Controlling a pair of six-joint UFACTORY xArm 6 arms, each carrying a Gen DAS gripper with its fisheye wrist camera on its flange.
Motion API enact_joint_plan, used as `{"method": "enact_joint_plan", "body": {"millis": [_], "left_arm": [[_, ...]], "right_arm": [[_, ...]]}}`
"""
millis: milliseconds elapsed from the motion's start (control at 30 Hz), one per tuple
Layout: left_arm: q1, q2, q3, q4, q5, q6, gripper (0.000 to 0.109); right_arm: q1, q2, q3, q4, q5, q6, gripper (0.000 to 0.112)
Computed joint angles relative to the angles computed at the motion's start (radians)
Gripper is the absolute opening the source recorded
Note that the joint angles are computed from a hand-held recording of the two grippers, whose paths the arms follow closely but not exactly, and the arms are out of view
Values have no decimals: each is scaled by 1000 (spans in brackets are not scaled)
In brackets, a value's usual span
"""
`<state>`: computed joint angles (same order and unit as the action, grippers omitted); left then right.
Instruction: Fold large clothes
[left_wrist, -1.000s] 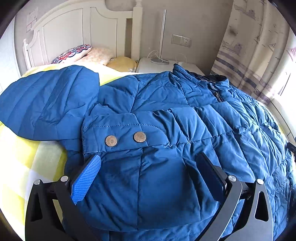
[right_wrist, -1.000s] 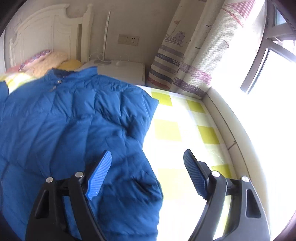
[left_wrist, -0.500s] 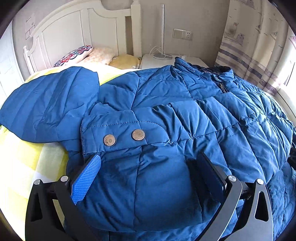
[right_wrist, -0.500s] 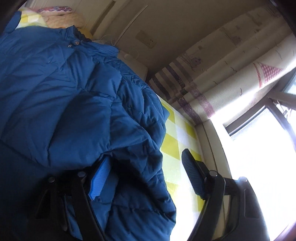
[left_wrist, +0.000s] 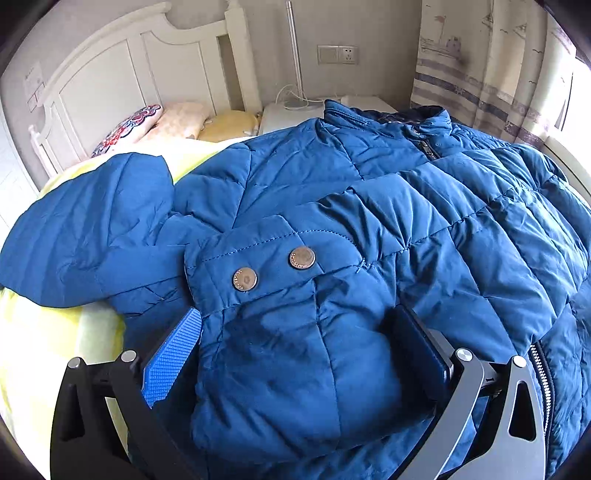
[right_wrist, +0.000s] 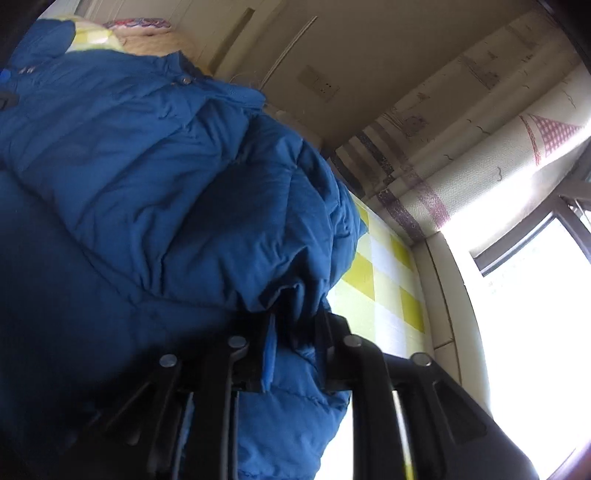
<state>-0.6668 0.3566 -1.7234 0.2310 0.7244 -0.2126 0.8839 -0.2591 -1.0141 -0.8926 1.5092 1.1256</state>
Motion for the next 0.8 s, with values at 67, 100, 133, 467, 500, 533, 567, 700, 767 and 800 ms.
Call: {"method": "enact_joint_plan", "body": {"millis": [67,100,133,467,500,533,567,700,767,800], "left_arm": [[10,-5,9,-35,-11,18,99],[14,-6,12,-48,-14,25,99],[12,-7,17,-49,-16,23,99],[9,-4,11,-33,-10,9,99],[14,-10,18,-41,-19,5,99],[17,-22,32,-23,-34,-23,99],[21,-44,57,30,-61,-80,99],[25,-99,96,53,-149,-118,99],[14,-94,82,36,-178,-77,99],[6,-83,71,46,-182,-62,99]], "right_arm": [[-17,-131,68,32,-89,104,57],[-23,-221,124,27,-164,189,58],[-38,-314,182,8,-234,287,58],[-173,-146,61,41,-412,243,34],[-186,-106,39,112,-406,186,34],[-197,-83,43,196,-433,137,34],[-198,-88,59,238,-457,98,35],[-202,-219,162,297,-567,102,34],[-194,-273,192,243,-587,164,34],[-189,-284,199,205,-590,191,34]]}}
